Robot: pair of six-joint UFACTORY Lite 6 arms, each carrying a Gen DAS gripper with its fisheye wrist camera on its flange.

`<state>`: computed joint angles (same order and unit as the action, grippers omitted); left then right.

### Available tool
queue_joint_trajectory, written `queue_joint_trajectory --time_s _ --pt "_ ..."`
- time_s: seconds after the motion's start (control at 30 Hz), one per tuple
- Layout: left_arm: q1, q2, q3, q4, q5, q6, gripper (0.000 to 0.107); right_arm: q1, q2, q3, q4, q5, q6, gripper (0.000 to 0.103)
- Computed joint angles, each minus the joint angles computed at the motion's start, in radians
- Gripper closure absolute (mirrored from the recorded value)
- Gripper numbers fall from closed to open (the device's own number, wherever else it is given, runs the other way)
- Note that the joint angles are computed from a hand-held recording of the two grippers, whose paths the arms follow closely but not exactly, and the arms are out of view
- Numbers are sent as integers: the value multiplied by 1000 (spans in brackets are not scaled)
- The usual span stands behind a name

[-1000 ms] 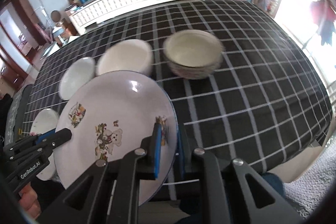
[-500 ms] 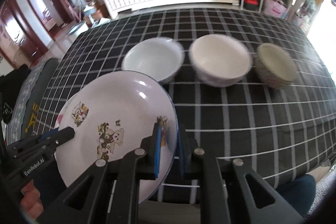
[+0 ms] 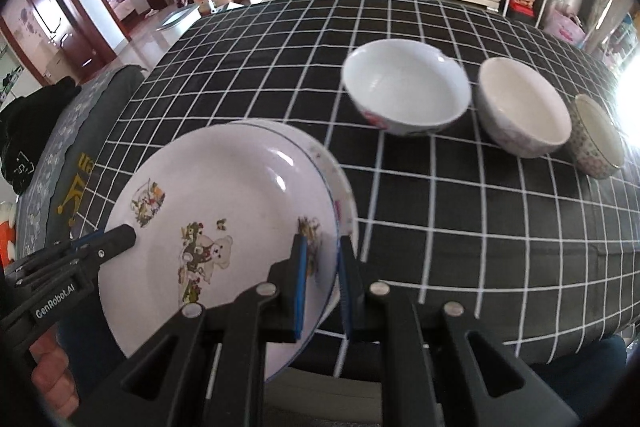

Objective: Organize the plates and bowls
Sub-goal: 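Lift the cartoon-print plate with the right gripper over the plate stack, then lower the cartoon-print plate onto the stack and open the right gripper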

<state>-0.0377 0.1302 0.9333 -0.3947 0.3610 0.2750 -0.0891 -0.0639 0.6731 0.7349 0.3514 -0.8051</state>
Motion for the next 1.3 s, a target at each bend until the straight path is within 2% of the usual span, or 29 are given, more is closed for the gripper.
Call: queue_joint_trajectory --time_s 0.4,0.93,1.13,1.3 --pt "38 46 42 -29 17 55 92 56 45 33 -76 -28 108 85" --pt "-16 130 121 36 6 1 92 29 87 54 -123 -38 159 85" --pt "-37 133 121 111 -23 -61 92 24 110 64 -87 -34 119 85" --pt "-28 154 143 130 -3 -85 92 14 130 71 -43 -10 81 85"
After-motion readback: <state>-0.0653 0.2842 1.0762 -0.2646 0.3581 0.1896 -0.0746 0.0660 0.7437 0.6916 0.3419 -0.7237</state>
